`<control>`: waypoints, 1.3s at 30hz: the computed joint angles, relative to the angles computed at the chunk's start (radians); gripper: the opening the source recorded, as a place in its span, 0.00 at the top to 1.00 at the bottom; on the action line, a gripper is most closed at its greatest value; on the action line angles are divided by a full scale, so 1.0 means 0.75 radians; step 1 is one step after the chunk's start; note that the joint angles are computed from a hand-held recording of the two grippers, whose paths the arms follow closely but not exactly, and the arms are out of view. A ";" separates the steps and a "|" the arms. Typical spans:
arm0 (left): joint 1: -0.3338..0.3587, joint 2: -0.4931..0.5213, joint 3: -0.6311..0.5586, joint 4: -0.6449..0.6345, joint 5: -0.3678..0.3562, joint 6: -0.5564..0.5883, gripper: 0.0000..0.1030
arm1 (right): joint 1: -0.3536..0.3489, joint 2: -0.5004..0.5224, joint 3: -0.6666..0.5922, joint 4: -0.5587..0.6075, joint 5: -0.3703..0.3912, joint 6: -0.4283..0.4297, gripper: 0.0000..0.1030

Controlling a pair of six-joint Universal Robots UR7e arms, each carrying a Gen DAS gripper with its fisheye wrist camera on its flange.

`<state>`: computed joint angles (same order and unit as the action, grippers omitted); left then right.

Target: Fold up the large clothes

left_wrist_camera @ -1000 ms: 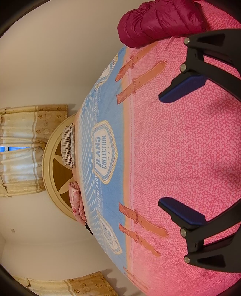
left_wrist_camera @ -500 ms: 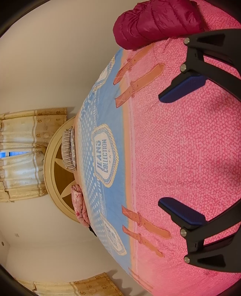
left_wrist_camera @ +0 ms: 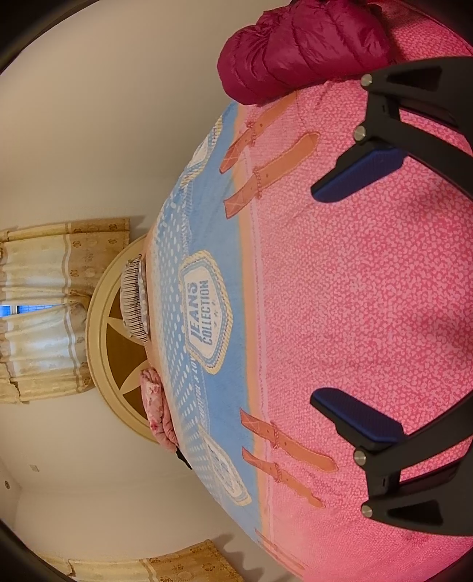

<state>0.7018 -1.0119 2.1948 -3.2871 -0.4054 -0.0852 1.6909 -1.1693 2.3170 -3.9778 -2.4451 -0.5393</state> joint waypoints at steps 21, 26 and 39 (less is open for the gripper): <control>-0.035 0.026 0.008 0.015 0.004 -0.030 0.00 | 0.231 0.086 -0.040 -0.062 -0.005 0.066 0.01; -0.033 -0.004 0.011 0.082 -0.107 -0.070 0.00 | 0.305 0.198 -0.110 -0.025 0.023 0.158 0.01; -0.059 0.014 0.024 -0.051 -0.107 0.006 0.00 | 0.376 0.323 -0.186 0.006 0.097 0.253 0.01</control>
